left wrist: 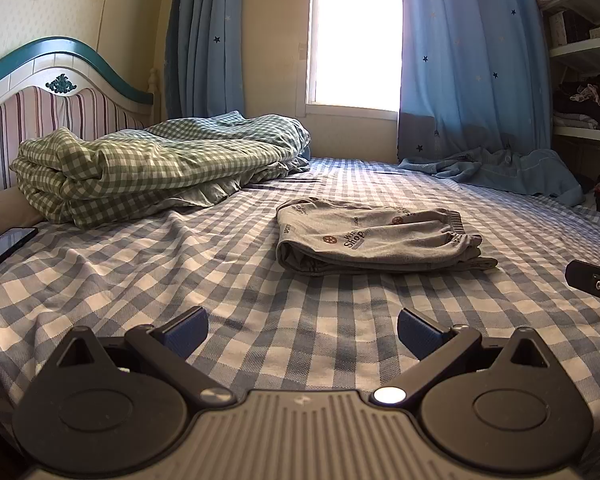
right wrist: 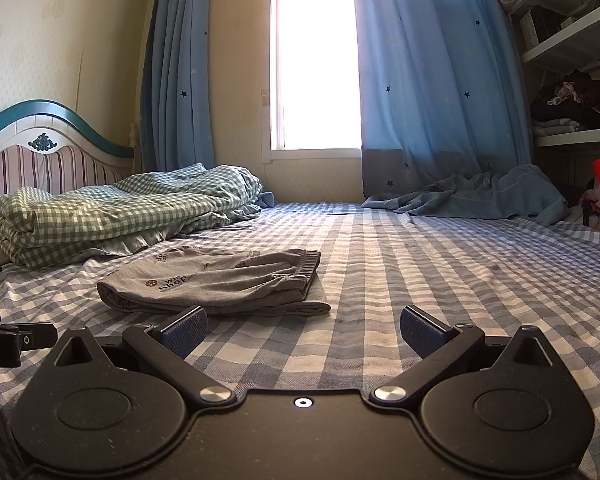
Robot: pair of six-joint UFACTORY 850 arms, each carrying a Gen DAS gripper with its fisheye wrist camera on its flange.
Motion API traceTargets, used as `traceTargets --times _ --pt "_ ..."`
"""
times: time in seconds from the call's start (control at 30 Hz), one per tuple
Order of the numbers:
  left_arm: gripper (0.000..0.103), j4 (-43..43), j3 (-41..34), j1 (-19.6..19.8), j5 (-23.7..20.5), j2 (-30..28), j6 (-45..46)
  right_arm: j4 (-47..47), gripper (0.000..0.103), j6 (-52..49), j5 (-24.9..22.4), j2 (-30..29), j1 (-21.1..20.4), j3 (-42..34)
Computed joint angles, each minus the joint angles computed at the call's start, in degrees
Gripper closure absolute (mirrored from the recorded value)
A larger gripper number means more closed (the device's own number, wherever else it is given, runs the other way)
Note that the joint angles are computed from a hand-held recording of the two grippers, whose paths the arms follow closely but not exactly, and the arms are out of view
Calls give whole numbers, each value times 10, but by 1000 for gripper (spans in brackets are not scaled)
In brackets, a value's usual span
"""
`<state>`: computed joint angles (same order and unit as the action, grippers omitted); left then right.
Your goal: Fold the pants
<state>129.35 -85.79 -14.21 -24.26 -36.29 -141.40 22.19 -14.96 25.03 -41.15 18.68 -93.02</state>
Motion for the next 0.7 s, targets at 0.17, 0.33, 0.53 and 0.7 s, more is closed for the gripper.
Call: traceTargets --times 0.17,0.33,0.53,0.7 --pt "0 1 0 0 0 0 -1 0 1 -2 -1 1 0 1" --pt "0 0 0 0 -1 0 -1 -2 1 -1 0 1 -1 1" --pt "0 6 -1 2 7 0 -9 -6 1 1 1 1 -1 2" --pt "0 -1 -4 3 17 2 -4 -9 1 2 1 1 -1 3"
